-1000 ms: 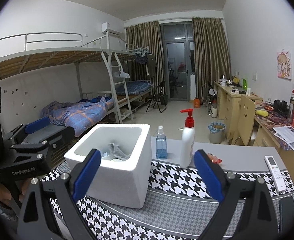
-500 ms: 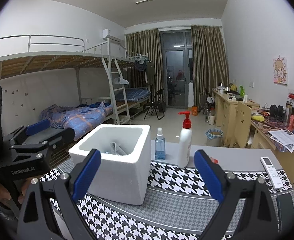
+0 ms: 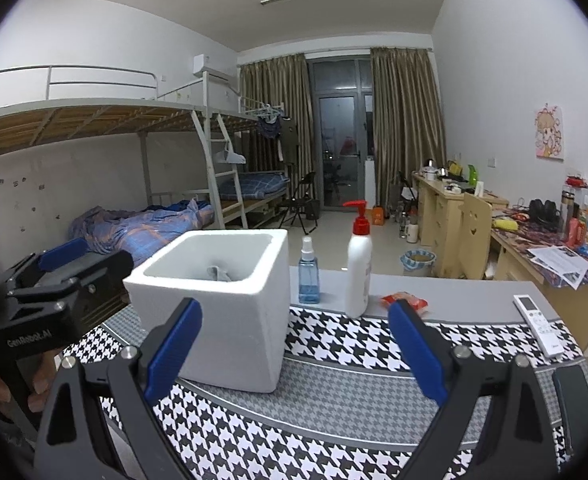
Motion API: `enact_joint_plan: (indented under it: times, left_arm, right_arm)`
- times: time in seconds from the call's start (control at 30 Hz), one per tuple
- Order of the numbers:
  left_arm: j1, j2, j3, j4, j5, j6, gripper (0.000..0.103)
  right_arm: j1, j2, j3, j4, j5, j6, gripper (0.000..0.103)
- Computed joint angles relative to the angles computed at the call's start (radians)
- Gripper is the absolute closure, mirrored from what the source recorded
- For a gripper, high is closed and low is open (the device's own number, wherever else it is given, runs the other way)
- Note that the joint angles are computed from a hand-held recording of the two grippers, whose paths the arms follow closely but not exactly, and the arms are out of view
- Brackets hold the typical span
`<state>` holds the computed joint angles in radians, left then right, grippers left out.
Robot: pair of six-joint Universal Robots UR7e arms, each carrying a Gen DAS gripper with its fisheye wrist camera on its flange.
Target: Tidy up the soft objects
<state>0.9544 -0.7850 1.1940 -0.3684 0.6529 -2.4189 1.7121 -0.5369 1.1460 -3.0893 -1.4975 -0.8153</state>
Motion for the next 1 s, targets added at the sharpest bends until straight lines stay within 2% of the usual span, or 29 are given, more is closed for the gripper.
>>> enact_joint_plan:
  times: [0.2,0.57,0.7,1.0]
  left_arm:
    - [0.007,0.001,0.004,0.001,-0.007,0.000,0.001]
    - [0.008,-0.014,0.046,-0.014,0.000,-0.024,0.001]
    - [0.004,-0.022,0.069,-0.052,-0.005,0.001,0.001]
    - [0.001,-0.027,0.091,-0.101,-0.010,0.036,0.001]
  right_arm:
    - [-0.009,-0.004,0.037,-0.077,0.006,-0.010,0.007]
    - [-0.022,-0.025,0.083,-0.122,0.038,0.014,0.005]
    - [-0.021,-0.026,0.098,-0.164,0.030,0.013,0.004]
    - [-0.023,-0.021,0.099,-0.182,0.025,0.024,0.001]
